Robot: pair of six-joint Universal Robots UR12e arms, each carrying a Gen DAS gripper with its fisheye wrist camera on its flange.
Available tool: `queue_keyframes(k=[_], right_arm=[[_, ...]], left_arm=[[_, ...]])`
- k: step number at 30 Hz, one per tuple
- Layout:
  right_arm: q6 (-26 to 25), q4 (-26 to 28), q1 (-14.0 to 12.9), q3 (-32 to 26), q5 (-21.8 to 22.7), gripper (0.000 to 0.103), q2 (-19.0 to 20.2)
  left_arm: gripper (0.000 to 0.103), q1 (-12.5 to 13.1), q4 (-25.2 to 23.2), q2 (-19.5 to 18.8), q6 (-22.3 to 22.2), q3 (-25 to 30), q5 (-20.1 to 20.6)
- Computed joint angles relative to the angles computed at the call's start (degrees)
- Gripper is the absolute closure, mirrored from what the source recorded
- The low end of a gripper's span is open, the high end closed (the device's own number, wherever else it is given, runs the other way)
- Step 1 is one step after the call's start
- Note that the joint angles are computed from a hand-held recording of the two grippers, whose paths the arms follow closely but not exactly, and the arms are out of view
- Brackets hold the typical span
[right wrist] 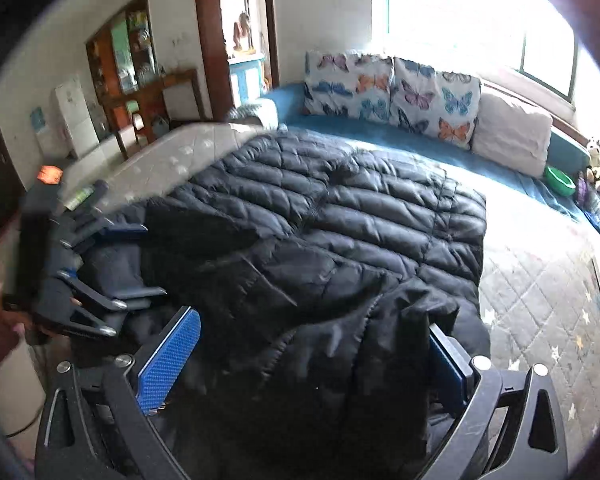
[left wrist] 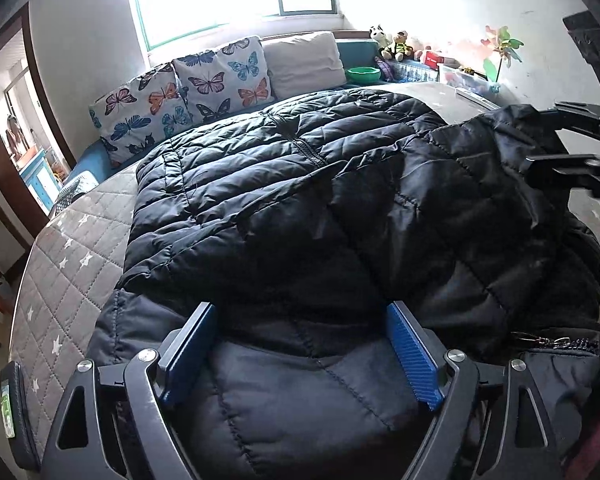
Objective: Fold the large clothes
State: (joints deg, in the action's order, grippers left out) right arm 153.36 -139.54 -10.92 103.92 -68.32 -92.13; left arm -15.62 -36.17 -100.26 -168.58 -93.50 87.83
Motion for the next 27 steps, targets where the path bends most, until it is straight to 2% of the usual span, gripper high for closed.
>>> queue_keyframes(k=[1,2,4,9,13,19,22,25,27], right_arm=[[1.75,-1.31,0.32,0.15,-2.66,0.000,0.15],[2.75,-1.38,0.14,0.19,-2.92,0.000,-0.11],[2.42,-0.48,-1.08,0.18,0.86,0.000,-1.01],[-1.09,-5.05,-1.04,0.58,1.12,0.000,-2.46],[-3.14,0.48,-0.90,-1.70,5.48,0.000,-0.68],[-0.63,9.78,-0.97,-3.08,0.94,0.000,3.48],[-0.56,8.98,-2.79,-1.33,4.66,0.000,4.06],[-0.92,9.04,-1.07,-2.02,-0.28,0.000,4.30],[-1.77,9.01,-0.48,-2.12,-2.03,0.000,4.42]], left_arm=[[0.011,0.00,0.06,0.11,0.11,-0.14,-0.02],[0.011,0.01,0.11,0.14,0.25,-0.22,-0.05],[0.010,0.02,-0.05,0.04,0.43,-0.10,-0.19],[0.009,0.00,0.53,-0.07,0.32,-0.22,-0.12],[0.009,0.01,0.46,-0.12,0.40,-0.18,-0.16],[0.008,0.30,1.65,0.08,1.03,-0.71,-1.67],[0.008,-0.06,1.82,0.11,1.83,-0.90,-0.51],[0.008,-0.02,0.50,0.35,2.02,-0.55,-0.39],[0.008,0.13,-0.22,1.70,2.71,-1.19,-0.91]])
